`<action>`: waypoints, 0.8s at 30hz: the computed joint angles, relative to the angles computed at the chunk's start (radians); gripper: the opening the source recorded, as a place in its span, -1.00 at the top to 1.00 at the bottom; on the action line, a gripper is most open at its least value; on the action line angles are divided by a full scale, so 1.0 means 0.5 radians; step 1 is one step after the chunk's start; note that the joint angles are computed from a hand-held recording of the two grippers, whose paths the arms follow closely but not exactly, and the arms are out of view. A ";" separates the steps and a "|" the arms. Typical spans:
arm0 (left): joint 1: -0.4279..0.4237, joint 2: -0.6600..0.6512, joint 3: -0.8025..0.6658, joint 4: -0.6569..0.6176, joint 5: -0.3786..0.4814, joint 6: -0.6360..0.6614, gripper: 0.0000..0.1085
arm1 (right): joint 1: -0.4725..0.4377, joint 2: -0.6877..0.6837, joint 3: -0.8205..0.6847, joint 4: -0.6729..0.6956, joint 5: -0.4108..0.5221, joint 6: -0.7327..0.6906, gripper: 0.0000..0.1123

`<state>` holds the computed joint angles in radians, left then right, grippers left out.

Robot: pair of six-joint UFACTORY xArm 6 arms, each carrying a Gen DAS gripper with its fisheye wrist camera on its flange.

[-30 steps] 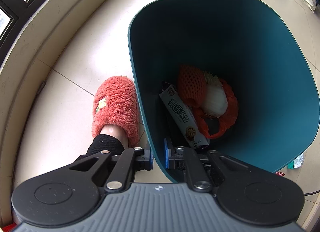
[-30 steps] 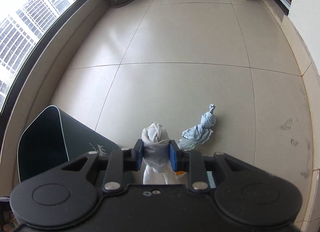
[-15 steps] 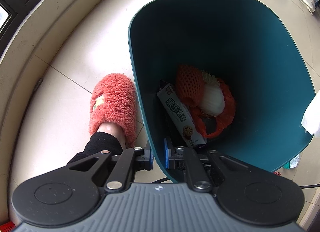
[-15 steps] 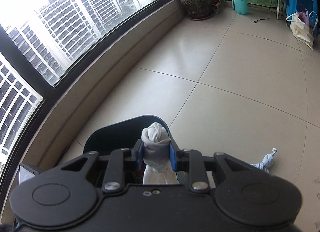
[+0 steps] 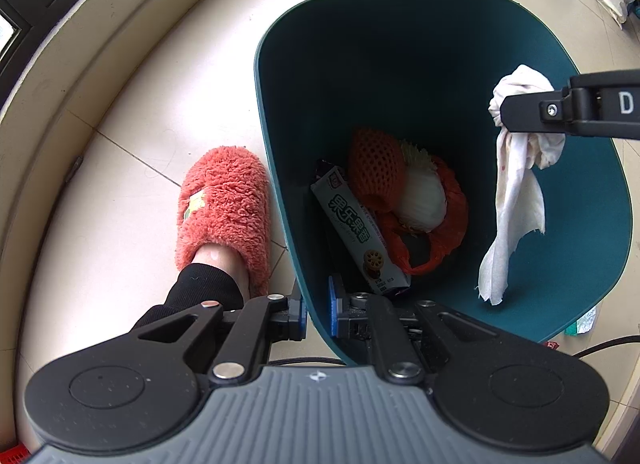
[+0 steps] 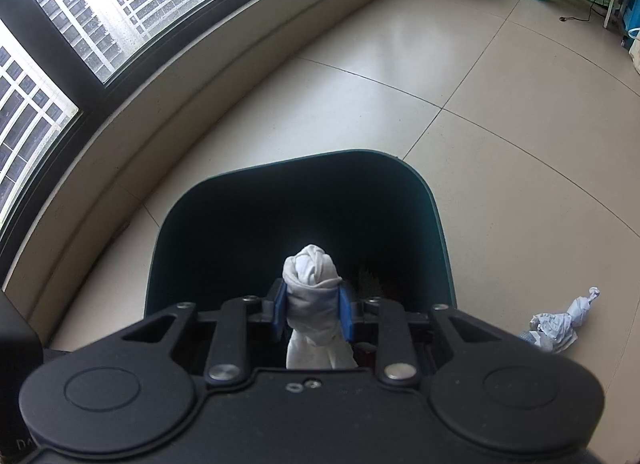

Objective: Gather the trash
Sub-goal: 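Carry the white tissue with the right tool and release it into the bin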

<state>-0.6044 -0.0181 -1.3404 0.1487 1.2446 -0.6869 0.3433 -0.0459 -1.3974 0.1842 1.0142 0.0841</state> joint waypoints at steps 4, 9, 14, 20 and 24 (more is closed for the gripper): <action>-0.002 -0.004 0.008 -0.003 -0.004 -0.002 0.82 | 0.047 0.060 0.002 -0.068 0.036 0.024 0.55; 0.002 -0.008 0.012 -0.013 -0.007 0.008 0.82 | 0.083 0.117 -0.006 -0.147 0.092 0.033 0.54; 0.001 -0.008 0.014 -0.005 -0.009 0.008 0.82 | 0.125 0.202 -0.072 -0.231 0.130 0.069 0.46; -0.005 -0.003 0.012 0.000 -0.010 0.002 0.82 | 0.130 0.199 -0.080 -0.235 0.163 0.094 0.41; -0.006 -0.004 0.013 0.000 -0.010 0.000 0.82 | 0.106 0.194 -0.090 -0.200 0.159 0.089 0.08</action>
<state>-0.6075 -0.0200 -1.3340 0.1489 1.2396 -0.6868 0.3961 0.0513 -1.4423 0.0844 1.0939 0.1288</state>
